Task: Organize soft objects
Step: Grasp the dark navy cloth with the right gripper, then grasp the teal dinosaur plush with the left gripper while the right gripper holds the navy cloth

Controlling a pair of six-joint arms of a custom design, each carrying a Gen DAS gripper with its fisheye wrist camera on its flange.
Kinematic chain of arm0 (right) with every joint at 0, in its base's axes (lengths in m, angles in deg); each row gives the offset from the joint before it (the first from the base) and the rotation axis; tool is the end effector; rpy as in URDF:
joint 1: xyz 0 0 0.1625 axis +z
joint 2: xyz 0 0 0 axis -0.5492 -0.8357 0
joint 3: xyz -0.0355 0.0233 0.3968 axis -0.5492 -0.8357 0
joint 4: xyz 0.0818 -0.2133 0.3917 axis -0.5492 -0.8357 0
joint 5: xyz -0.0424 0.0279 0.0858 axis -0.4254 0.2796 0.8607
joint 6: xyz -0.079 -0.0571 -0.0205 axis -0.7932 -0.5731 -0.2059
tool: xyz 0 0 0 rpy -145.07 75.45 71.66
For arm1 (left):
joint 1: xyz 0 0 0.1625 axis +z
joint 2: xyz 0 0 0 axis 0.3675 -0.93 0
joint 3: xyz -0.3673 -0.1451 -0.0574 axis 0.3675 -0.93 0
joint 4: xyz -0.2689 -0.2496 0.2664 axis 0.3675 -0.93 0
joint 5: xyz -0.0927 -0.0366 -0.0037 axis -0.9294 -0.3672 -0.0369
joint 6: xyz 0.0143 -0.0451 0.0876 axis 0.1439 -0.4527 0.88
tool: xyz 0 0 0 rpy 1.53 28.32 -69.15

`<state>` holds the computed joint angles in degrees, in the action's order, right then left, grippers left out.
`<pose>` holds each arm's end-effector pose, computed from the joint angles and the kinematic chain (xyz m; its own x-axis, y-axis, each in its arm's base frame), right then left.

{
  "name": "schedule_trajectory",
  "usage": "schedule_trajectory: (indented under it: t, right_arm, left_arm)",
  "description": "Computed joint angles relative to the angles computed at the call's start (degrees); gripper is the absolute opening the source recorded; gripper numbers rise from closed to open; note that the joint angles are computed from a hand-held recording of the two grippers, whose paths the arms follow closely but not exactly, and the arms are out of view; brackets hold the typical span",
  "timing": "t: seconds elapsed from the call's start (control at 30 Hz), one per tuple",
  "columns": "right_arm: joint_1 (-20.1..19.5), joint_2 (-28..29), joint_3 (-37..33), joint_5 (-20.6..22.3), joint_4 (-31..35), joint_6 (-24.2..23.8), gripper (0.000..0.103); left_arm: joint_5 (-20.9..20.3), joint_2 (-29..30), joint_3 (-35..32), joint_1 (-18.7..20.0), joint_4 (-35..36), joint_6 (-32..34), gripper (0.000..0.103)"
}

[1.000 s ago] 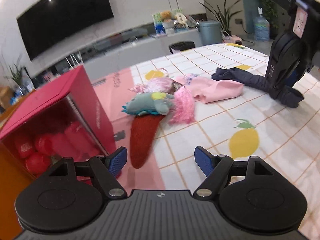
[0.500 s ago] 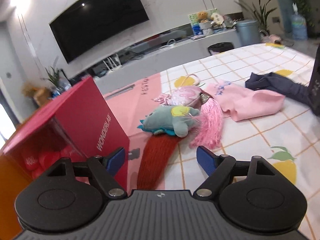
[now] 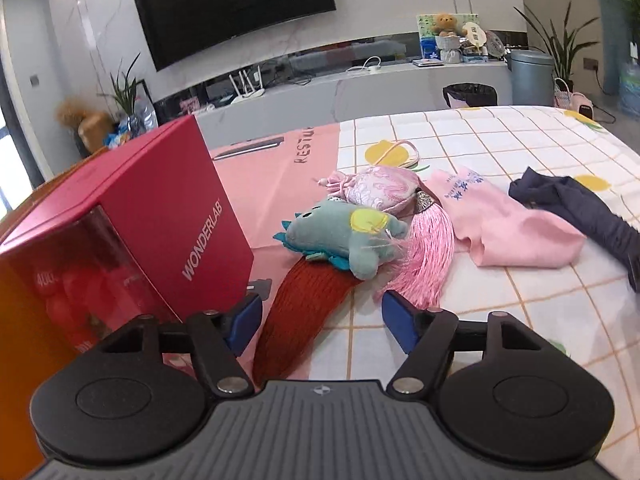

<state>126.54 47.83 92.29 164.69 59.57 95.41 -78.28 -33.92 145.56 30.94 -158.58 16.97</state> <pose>0.0943 -0.6754 0.1037 -0.5390 -0.0092 0.8422 -0.3806 0.8947 -0.2338 -0.1669 -0.5931 -0.0305 -0.5005 -0.2007 -0.8421 0.5851 0.6385 -0.5000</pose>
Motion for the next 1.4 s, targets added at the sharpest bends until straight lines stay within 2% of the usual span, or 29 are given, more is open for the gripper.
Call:
schedule_trajectory:
  t: [0.07,0.2,0.27,0.3,0.33,0.43,0.6,0.83,0.9,1.0,1.07,1.1,1.13,1.17,1.23,1.27,1.3,1.33,1.4]
  right_arm:
    - [0.08,0.02,0.09,0.21,-0.3,-0.56,0.023]
    - [0.21,0.09,0.18,0.65,-0.81,-1.52,0.024]
    - [0.21,0.14,0.06,0.69,-0.69,-1.58,0.024]
    - [0.21,0.14,0.06,0.65,-0.65,-1.44,0.024]
    - [0.18,0.16,-0.02,0.56,-0.46,-1.19,0.024]
    - [0.14,0.18,-0.16,0.43,-0.16,-0.69,0.024]
    - [0.14,0.23,-0.21,0.49,-0.25,-0.94,0.024]
    - [0.12,0.14,-0.08,0.48,-0.53,-1.34,0.024]
    - [0.11,0.08,0.0,0.32,-0.47,-1.24,0.024]
    - [0.08,-0.07,0.2,0.12,-0.35,-1.09,0.024]
    - [0.12,-0.03,0.18,0.19,-0.22,-1.01,0.024]
    - [0.14,0.0,0.17,0.25,-0.2,-1.02,0.024]
    - [0.18,0.05,0.14,0.34,-0.19,-1.06,0.024]
    - [0.2,0.07,0.14,0.41,-0.22,-1.12,0.024]
    - [0.25,0.05,0.27,0.53,-0.39,-1.38,0.024]
    - [0.26,0.01,0.34,0.53,-0.41,-1.52,0.024]
    - [0.28,-0.06,0.47,0.48,-0.44,-1.7,0.024]
    - [0.26,-0.15,0.6,0.4,-0.53,-1.88,0.024]
    - [0.21,-0.23,0.68,0.24,-0.51,-1.7,0.024]
  left_arm:
    - [0.07,0.05,-0.1,-0.03,0.16,-0.82,0.078]
    - [0.46,1.92,-2.28,0.08,-3.54,2.57,0.072]
    - [0.59,1.73,-2.46,0.22,-2.35,0.61,0.063]
    - [0.45,1.62,-2.46,0.23,-1.78,-0.14,0.047]
    - [-0.23,1.54,-2.3,0.21,-1.97,0.4,0.037]
    - [1.65,5.03,-5.73,-0.15,-9.01,12.37,0.021]
    - [2.2,5.55,-4.52,-1.02,-12.13,18.86,0.011]
    - [-0.45,1.73,6.12,-3.52,-13.08,20.68,0.009]
    - [-1.29,-1.18,10.98,-4.63,-9.16,18.22,0.009]
    - [-3.66,-7.7,18.06,-5.88,2.53,8.66,0.01]
    - [-5.13,-11.22,20.91,-6.38,9.24,5.64,0.011]
    - [-5.89,-12.28,21.81,-6.52,11.1,6.22,0.016]
    - [-6.8,-12.95,22.47,-6.66,11.59,7.69,0.025]
    - [-7.55,-12.89,22.75,-6.66,9.8,9.87,0.03]
    - [-9.71,-12.06,22.62,-6.23,4.27,14.1,0.057]
    - [-10.71,-11.5,22.28,-6.03,1.9,15.99,0.064]
    - [-11.93,-11.06,21.86,-5.8,0.08,17.64,0.076]
    - [-13.01,-10.41,21.32,-5.48,-1.83,19.35,0.081]
    - [-11.66,-6.76,18.47,-5.17,-8.84,25.3,0.081]
